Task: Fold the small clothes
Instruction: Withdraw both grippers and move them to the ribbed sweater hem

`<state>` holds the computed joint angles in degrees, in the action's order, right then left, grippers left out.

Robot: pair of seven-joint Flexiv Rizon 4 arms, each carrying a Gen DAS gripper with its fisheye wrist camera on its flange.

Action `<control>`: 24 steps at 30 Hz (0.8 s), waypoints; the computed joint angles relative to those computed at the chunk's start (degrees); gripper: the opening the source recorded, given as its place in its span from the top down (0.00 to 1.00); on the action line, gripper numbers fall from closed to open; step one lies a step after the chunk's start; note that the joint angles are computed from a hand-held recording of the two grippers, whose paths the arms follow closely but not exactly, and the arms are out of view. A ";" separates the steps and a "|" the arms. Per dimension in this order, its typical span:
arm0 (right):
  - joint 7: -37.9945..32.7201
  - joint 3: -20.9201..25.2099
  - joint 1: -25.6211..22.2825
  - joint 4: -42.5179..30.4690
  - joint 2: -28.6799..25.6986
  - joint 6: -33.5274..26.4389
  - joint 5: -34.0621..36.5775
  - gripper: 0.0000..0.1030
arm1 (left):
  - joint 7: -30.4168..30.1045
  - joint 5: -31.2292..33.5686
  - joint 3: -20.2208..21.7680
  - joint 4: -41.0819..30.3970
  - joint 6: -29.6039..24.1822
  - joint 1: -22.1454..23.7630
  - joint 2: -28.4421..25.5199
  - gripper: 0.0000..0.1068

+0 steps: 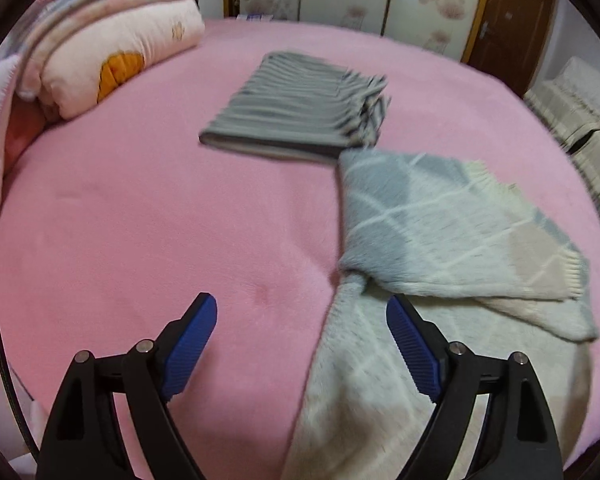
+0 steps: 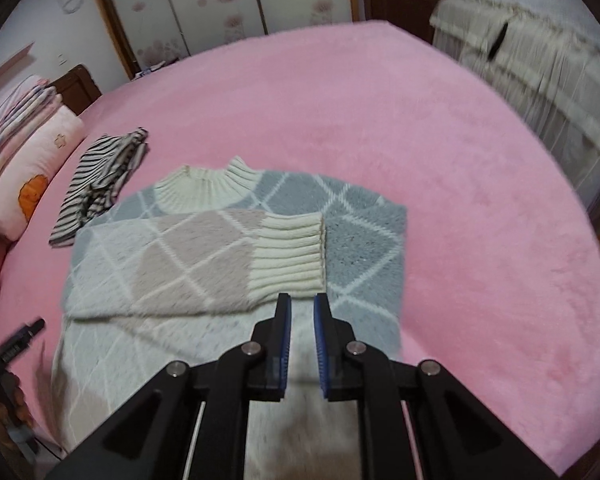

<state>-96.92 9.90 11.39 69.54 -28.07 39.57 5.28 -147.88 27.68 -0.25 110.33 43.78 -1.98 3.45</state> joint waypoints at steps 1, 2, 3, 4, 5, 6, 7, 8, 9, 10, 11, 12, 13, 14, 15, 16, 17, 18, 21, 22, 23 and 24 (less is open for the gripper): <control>-0.75 0.28 -0.34 1.93 1.85 0.95 0.16 0.89 | 0.03 0.31 -0.18 0.14 -0.42 -0.40 1.51 0.18; -1.41 0.56 -0.69 3.40 3.34 1.69 0.58 0.89 | 0.18 0.74 -0.47 0.24 -0.85 -0.65 3.21 0.17; -2.52 1.10 -1.38 5.28 5.52 2.55 1.60 0.88 | 0.11 1.25 -1.03 0.12 -1.42 -0.74 4.54 0.15; -3.10 1.26 -1.64 6.61 7.03 3.41 2.26 0.83 | 0.03 1.93 -1.71 -0.13 -2.08 -0.77 5.96 0.14; -3.46 1.33 -1.71 7.90 8.45 4.54 2.75 0.74 | -0.30 2.94 -2.63 -0.45 -2.96 -0.78 7.57 0.14; -4.18 1.47 -2.06 10.01 10.69 6.39 3.48 0.68 | -0.71 3.82 -3.62 -0.82 -3.70 -0.67 8.78 0.14; -4.74 1.48 -2.15 11.43 12.17 7.84 4.02 0.59 | -0.94 4.55 -4.51 -1.11 -4.28 -0.59 10.08 0.14; -5.86 1.70 -2.53 13.23 14.26 9.52 5.08 0.55 | -1.40 5.32 -5.40 -1.14 -4.55 -0.55 11.62 0.13; -6.49 1.67 -2.56 14.08 15.42 10.13 5.76 0.54 | -2.00 5.93 -6.32 -1.14 -4.77 -0.40 12.95 0.11; -7.57 1.83 -2.84 15.29 17.19 10.86 7.05 0.53 | -2.55 6.31 -7.14 -1.10 -4.94 -0.16 14.02 0.10; -8.98 1.99 -3.22 16.42 19.06 11.36 8.86 0.53 | -3.30 6.75 -8.02 -0.89 -4.89 -0.03 15.36 0.09; -10.15 1.88 -3.39 17.42 20.62 11.77 10.36 0.53 | -4.00 7.11 -8.87 -0.56 -4.72 0.13 16.63 0.09; -10.86 1.61 -3.29 18.34 21.86 12.16 11.29 0.53 | -4.51 7.37 -9.77 -0.23 -4.70 0.28 17.82 0.09; -12.09 1.42 -3.39 19.74 23.74 12.92 12.70 0.53 | -4.73 7.37 -10.58 -0.04 -4.84 0.48 18.65 0.09; -12.74 1.05 -3.17 20.71 24.96 13.40 13.47 0.53 | -4.87 7.32 -11.42 0.30 -5.13 0.54 19.63 0.09; -13.65 0.70 -3.05 22.00 26.48 14.10 14.46 0.53 | -5.09 7.23 -12.23 0.73 -5.34 0.57 20.57 0.09; -14.46 0.32 -2.81 23.12 27.77 14.40 15.35 0.53 | -5.43 7.16 -13.00 1.03 -5.22 0.77 21.01 0.09; -15.34 -0.14 -2.59 24.14 29.05 14.36 16.40 0.53 | -5.54 6.79 -13.24 1.96 -4.40 0.45 21.83 0.09; -16.63 -1.49 -1.89 27.93 32.71 14.19 17.73 0.51 | -4.76 4.32 -13.38 4.69 -1.97 -0.67 23.14 0.09; -16.94 -1.93 -1.53 28.97 33.50 14.36 17.98 0.50 | -4.27 3.42 -13.29 5.91 -0.78 -1.22 23.57 0.09; -17.76 -2.34 -1.19 30.28 34.42 14.89 18.74 0.50 | -4.02 2.92 -13.67 6.77 -0.26 -1.25 23.80 0.09; -19.05 -2.80 -0.82 31.69 35.42 15.49 19.83 0.50 | -3.64 2.59 -14.14 7.52 -0.16 -1.23 24.01 0.09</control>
<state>-115.97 7.10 10.57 101.23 7.34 55.06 25.10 -151.52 30.27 -14.39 117.86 43.62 -3.20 27.46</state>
